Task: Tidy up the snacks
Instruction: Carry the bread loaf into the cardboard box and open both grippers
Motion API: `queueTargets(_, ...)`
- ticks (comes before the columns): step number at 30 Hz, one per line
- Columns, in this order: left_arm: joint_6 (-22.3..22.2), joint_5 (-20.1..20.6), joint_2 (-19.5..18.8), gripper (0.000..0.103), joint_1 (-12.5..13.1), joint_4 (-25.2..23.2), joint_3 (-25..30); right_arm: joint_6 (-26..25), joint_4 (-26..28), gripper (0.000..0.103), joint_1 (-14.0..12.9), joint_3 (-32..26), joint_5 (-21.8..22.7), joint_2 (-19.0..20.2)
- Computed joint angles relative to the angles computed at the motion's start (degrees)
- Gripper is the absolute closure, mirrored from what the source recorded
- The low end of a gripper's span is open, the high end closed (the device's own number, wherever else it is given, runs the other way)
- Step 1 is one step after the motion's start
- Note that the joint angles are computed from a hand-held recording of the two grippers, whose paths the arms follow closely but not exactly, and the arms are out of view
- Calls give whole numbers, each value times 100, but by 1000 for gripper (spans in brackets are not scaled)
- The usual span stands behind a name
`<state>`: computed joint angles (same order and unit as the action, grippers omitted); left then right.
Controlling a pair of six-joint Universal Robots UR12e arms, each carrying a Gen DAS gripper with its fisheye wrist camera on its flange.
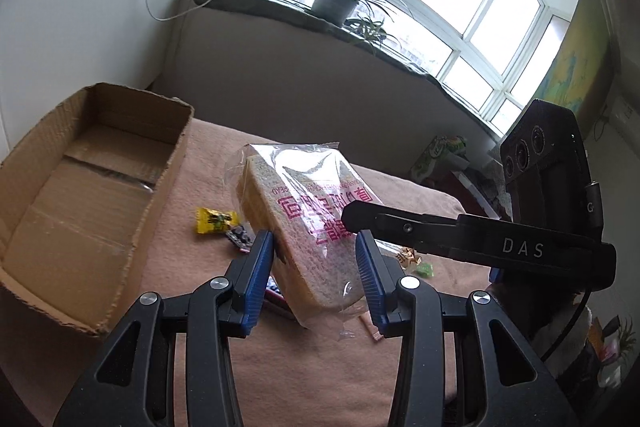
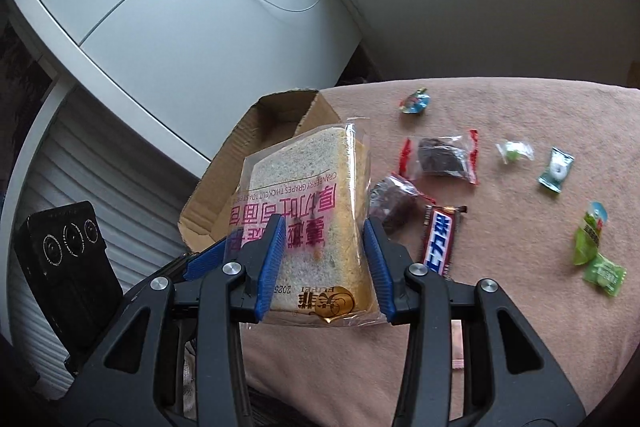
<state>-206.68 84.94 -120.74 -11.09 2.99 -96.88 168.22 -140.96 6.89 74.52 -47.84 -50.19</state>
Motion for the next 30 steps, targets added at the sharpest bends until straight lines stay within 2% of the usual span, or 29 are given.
queueTargets(9,-289,382,304,62,332,302,-509,-395,412,60,439,-480,41,261)
queueTargets(16,-456,575,404,62,510,288,-724,-590,885,60,684,-963,7,574)
queueTargets(24,-584,737,476,63,594,285,-906,-772,1121,60,811,-1197,-86,730)
queueTargets(27,-620,869,484,63,592,241,-919,-740,905,60,825,-1095,-250,677)
queueTargets(30,-670,921,493,63,599,260,-934,-674,848,60,789,-1055,-188,653)
